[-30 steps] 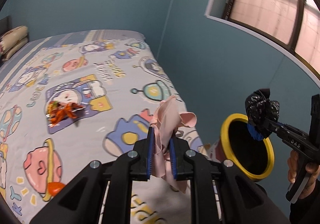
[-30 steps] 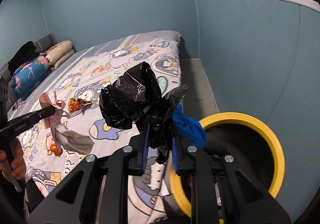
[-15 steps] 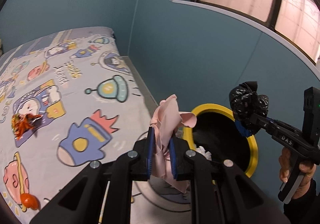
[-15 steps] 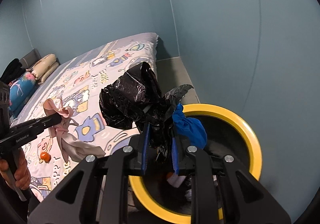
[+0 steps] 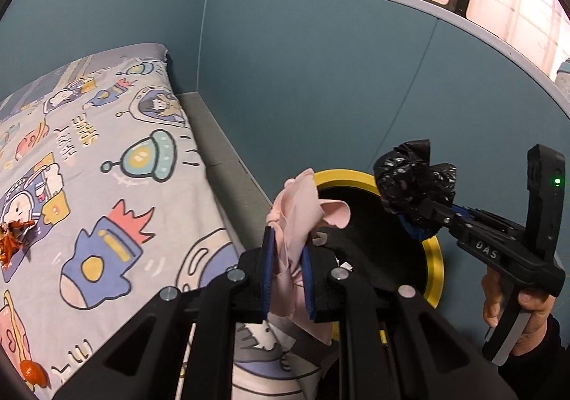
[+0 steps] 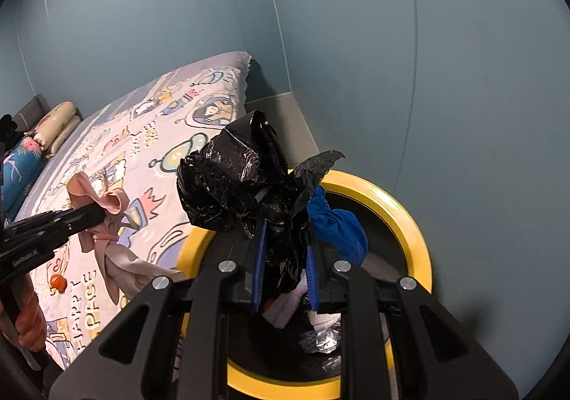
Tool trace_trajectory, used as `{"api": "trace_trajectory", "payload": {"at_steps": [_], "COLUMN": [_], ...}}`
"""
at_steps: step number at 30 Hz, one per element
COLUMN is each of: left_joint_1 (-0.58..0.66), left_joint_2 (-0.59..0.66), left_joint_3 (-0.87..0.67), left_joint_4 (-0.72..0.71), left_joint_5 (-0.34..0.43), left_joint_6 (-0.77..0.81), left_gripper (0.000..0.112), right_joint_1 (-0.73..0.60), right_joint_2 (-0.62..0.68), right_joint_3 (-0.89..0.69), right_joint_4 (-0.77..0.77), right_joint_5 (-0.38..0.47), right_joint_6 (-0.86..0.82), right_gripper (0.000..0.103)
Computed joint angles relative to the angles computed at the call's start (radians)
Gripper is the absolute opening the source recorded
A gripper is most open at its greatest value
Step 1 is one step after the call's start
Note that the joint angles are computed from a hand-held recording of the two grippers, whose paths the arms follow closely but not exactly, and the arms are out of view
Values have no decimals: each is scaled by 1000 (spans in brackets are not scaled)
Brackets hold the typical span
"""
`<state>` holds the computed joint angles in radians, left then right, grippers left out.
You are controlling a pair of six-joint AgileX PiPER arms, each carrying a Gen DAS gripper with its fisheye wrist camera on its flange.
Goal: Collect trash
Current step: 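Carry the pink cloth and black bag with both tools over the bin, then open both tools to drop the pink cloth and black bag into the bin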
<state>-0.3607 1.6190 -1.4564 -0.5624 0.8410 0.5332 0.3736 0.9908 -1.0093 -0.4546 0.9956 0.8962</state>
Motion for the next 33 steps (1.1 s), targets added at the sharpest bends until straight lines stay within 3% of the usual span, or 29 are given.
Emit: {"api": "trace_trajectory", "payload": {"at_steps": [13,28,33], "left_joint_1": [-124,-147,-151], "left_joint_2": [69,142,150], "left_joint_3": [-19,-60,-65], "left_joint_4": [78,103,106], "left_joint_5": [-42,-27,-29], "left_joint_6": [-112,-162,-170], "left_gripper": [13,13,20], "right_joint_1": [-98,-169,-188], "right_joint_2": [17,54,61], "right_joint_3": [74,76,72], "right_joint_4": [49,129,146], "right_joint_5": [-69,-100,-107], "right_joint_6": [-59,-154,-167], "right_gripper": [19,20,27]}}
